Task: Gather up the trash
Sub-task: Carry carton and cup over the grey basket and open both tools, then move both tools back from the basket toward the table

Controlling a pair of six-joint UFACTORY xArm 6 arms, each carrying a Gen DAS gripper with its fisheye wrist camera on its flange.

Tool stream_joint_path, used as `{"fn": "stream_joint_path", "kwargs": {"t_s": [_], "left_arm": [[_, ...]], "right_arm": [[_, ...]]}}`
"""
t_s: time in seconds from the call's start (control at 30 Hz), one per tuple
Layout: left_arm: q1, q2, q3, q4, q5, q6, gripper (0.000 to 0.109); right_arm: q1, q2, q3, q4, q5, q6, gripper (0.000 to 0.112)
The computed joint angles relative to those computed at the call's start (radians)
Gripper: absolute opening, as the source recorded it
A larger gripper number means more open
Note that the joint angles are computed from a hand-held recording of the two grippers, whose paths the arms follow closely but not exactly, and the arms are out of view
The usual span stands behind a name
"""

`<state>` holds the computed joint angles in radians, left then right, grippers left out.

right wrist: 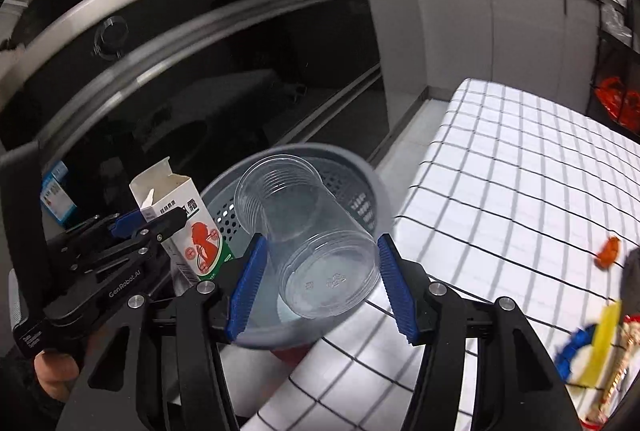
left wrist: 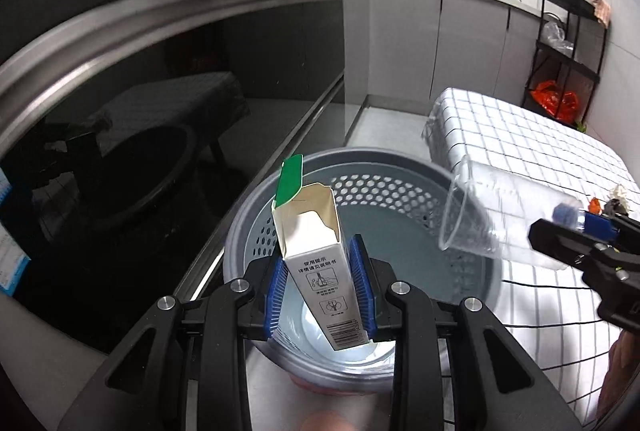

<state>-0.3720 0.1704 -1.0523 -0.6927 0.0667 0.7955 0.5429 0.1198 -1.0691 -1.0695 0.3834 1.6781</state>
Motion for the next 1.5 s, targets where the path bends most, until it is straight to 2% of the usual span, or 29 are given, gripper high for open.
{"fn": "stream_joint_path", "kwargs": {"t_s": [0.27, 0.47, 0.57, 0.63, 0.67, 0.93, 1.23, 1.5], "left_arm": [[0.013, 0.106, -0.093, 0.056, 0.044, -0.059, 0.030], [0.020, 0.140, -0.124, 0.086, 0.067, -0.094, 0.032], [0.023, 0.138, -0.121, 0.073, 0.068, -0.085, 0.038], [0.022, 0.134, -0.116, 0.057, 0.059, -0.078, 0.055], [0.022, 0.136, -0.118, 0.038, 0.053, -0.062, 0.056], [0.026, 0.119, -0.097, 0.076, 0.053, -0.107, 0.056], [0.020, 0.084, -0.069, 0.044, 0.046, -0.075, 0.056], [0.019, 0.030, -0.028, -0.007, 0.045, -0.028, 0.058]], "right_arm": [[-0.024, 0.139, -0.109, 0.157, -0.015, -0.180, 0.055], [-0.029, 0.176, -0.143, 0.203, -0.015, -0.237, 0.055], [-0.030, 0.186, -0.155, 0.194, -0.018, -0.226, 0.058], [-0.027, 0.173, -0.143, 0.169, -0.011, -0.200, 0.059], [-0.025, 0.171, -0.144, 0.156, -0.004, -0.187, 0.060], [-0.018, 0.150, -0.118, 0.139, 0.000, -0.166, 0.061], [-0.012, 0.129, -0.096, 0.116, 0.001, -0.134, 0.061], [0.020, 0.078, -0.062, 0.074, 0.040, -0.080, 0.061]]}}
